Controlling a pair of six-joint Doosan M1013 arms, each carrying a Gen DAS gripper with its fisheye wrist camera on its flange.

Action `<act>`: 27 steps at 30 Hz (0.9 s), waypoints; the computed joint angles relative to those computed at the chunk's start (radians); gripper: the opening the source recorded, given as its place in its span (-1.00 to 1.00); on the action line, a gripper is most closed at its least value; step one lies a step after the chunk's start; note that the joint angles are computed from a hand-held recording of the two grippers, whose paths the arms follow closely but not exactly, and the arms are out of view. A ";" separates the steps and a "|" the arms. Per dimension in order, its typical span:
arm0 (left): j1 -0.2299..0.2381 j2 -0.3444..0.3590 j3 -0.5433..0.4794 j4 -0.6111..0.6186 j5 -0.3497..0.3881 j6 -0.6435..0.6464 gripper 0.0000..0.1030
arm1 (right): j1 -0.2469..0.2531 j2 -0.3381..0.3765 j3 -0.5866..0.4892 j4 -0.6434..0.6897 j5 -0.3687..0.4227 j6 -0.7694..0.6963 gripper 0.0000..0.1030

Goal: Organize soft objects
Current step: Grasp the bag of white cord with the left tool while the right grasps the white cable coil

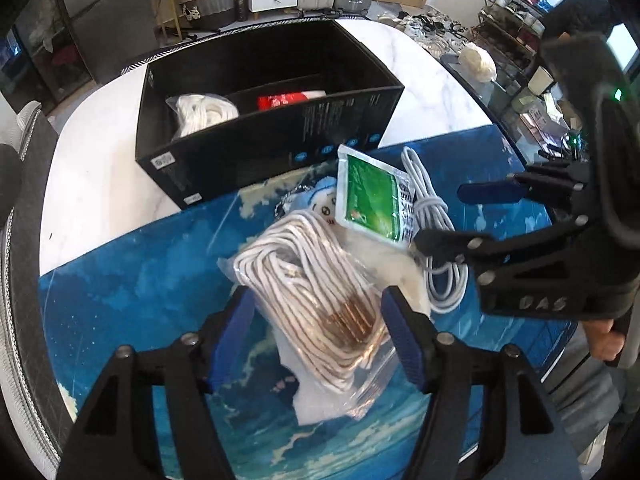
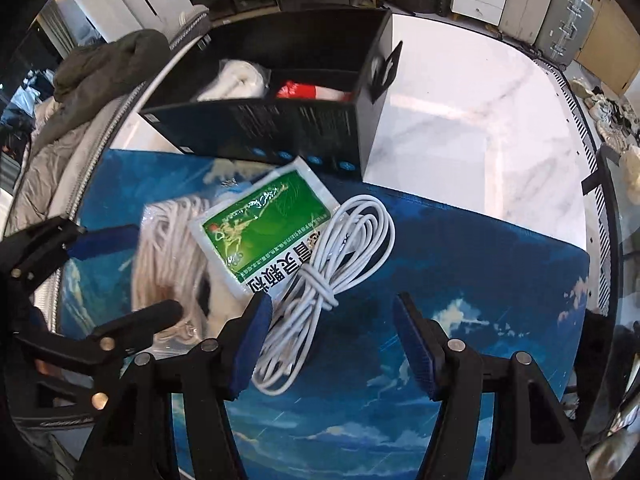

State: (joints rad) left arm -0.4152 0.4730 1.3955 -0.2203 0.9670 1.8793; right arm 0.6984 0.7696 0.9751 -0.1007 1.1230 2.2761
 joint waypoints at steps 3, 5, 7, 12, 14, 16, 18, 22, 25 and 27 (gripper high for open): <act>-0.013 0.008 -0.006 0.037 -0.006 -0.012 0.42 | -0.002 -0.002 0.008 0.009 -0.004 -0.007 0.26; -0.015 0.014 -0.006 0.035 -0.005 -0.014 0.51 | -0.005 -0.005 0.014 0.023 -0.011 -0.016 0.15; -0.015 0.021 -0.010 0.030 0.004 -0.003 0.52 | -0.008 -0.007 0.018 0.044 -0.015 -0.040 -0.15; 0.005 0.028 -0.021 -0.017 0.053 0.039 -0.12 | 0.008 -0.006 0.002 0.003 0.028 -0.083 -0.39; 0.013 0.017 -0.014 -0.018 0.046 0.058 -0.20 | 0.007 -0.016 0.019 -0.003 0.026 -0.087 -0.44; 0.024 0.008 -0.009 -0.027 0.043 0.074 -0.33 | 0.007 -0.027 0.036 -0.014 0.024 -0.084 -0.48; 0.032 0.004 -0.007 -0.033 0.050 0.088 -0.40 | 0.004 -0.034 0.043 -0.013 0.024 -0.084 -0.50; 0.027 0.007 -0.002 -0.010 0.038 0.081 -0.33 | 0.005 -0.040 0.056 -0.017 0.024 -0.087 -0.49; 0.015 0.001 0.002 0.021 0.017 0.061 -0.13 | 0.016 -0.010 0.016 -0.044 0.056 -0.088 -0.48; 0.010 -0.010 0.010 0.014 -0.005 0.066 0.09 | 0.021 0.002 -0.001 -0.053 0.061 -0.090 -0.46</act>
State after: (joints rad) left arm -0.4049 0.4625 1.4050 -0.2064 0.9619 1.9456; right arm 0.7190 0.7711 0.9741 -0.1535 1.1844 2.1866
